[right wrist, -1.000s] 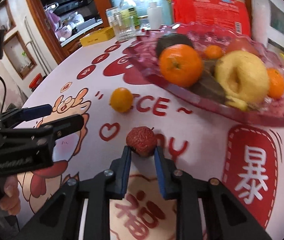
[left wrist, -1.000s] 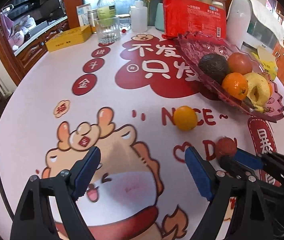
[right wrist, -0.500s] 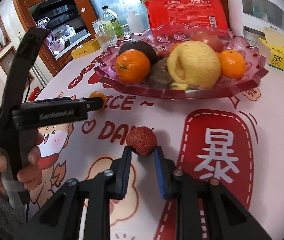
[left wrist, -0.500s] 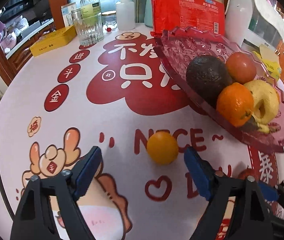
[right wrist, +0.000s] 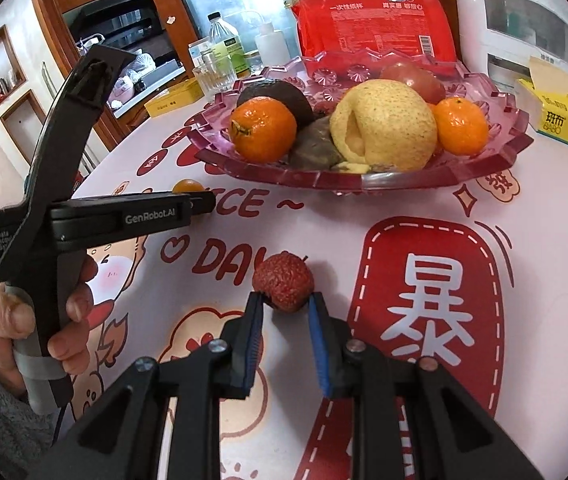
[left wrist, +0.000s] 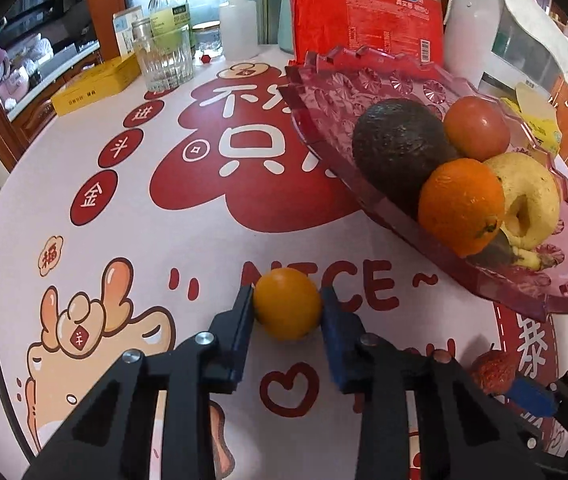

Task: Organize fruits
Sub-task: 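Grasp the red lychee with the right tool while the left tool grasps the orange, then lift and carry the orange and lychee over the pink bowl with both tools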

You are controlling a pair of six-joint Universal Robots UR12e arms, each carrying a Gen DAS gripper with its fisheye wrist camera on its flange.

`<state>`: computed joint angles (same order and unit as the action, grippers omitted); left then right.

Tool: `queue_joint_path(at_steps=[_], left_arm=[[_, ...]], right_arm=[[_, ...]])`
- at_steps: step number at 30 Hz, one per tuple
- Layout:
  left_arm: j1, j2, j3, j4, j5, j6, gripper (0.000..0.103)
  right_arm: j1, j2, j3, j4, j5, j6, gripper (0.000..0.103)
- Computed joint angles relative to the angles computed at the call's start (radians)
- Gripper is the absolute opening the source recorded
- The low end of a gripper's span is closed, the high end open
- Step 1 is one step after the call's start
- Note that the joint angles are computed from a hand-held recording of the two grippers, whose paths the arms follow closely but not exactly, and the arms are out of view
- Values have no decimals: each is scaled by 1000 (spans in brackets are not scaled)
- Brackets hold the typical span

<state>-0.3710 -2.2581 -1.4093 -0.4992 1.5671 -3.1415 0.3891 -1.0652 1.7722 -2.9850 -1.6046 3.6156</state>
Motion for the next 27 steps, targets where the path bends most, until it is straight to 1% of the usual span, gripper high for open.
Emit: queue_joint_path(at_steps=[3,7,10,16,17,18,21,23,24,27], left_arm=[[-3,10,-16,6,5,18,31],[-2,43,-57,15,-10,44,31],[-3,73,-89,23,-19,86,31],[-6,144,-144,35,-67,160,31],[-9,153,-148,36,-66,172,31],[-11,163,-151,35,-70,186,31],[-13,193,-156,39,-93,219,31],[-13,205,-155,46,-106,234,31],[-12,209,-153,49,-113,235,31],[-9,210,-147,40,-120,217,31]], right_arm=[[2,-3,3,-3,-2,-5,23],[6,-12,8,-1,-8,-7,23],[11,-22,15,0,-14,-6,23],[26,-61,33,-3,-32,-21,23],[29,-67,34,-3,-38,-26,18],[32,-78,34,0,-40,-36,7],[36,-107,35,-4,-55,-56,7],[43,-121,27,9,-89,-85,7],[50,-125,20,22,-118,-107,7],[52,-124,7,55,-143,-129,7]])
